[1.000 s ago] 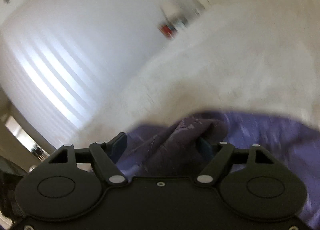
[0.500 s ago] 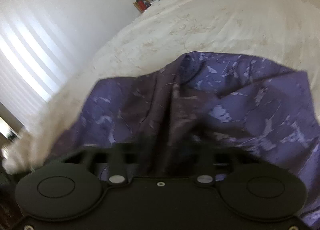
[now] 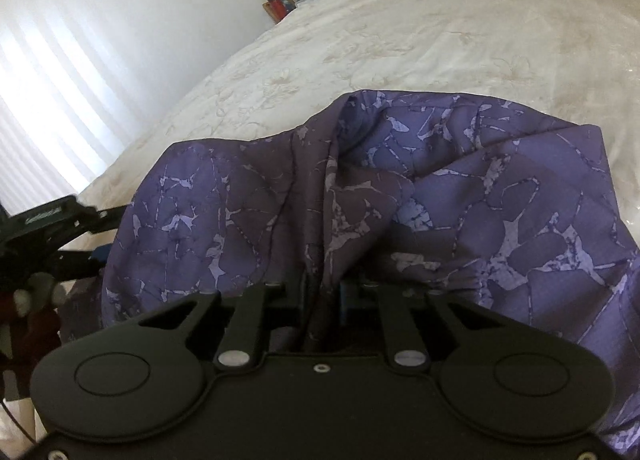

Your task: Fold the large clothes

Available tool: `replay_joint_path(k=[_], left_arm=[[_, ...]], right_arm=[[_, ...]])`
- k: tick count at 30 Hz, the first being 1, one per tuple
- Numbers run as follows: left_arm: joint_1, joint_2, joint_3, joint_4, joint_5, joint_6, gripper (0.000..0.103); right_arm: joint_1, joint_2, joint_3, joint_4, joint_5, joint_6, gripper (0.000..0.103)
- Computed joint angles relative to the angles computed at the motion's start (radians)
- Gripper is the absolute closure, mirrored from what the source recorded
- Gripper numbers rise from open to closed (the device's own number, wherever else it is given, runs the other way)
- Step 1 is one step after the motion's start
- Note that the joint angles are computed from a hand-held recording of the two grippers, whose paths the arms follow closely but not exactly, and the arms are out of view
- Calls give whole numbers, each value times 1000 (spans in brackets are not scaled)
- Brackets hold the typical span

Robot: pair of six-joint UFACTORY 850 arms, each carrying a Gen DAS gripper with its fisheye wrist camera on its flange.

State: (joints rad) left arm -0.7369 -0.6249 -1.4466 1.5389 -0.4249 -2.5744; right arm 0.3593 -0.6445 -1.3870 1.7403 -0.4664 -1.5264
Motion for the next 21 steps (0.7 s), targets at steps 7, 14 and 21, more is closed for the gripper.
replay_joint_path(k=[7,14,21], left_arm=[[-12,-12,-16,117,-31,-43,102],[-96,56,110,224,-247,-216,101],[-70,53,176,189,-184,-318,96]], right_arm=[[-1,0,4,12,-7,-31,81],[-9,8,23,41,-12,-71,87],[-5,11,14,-31,22,-5,88]])
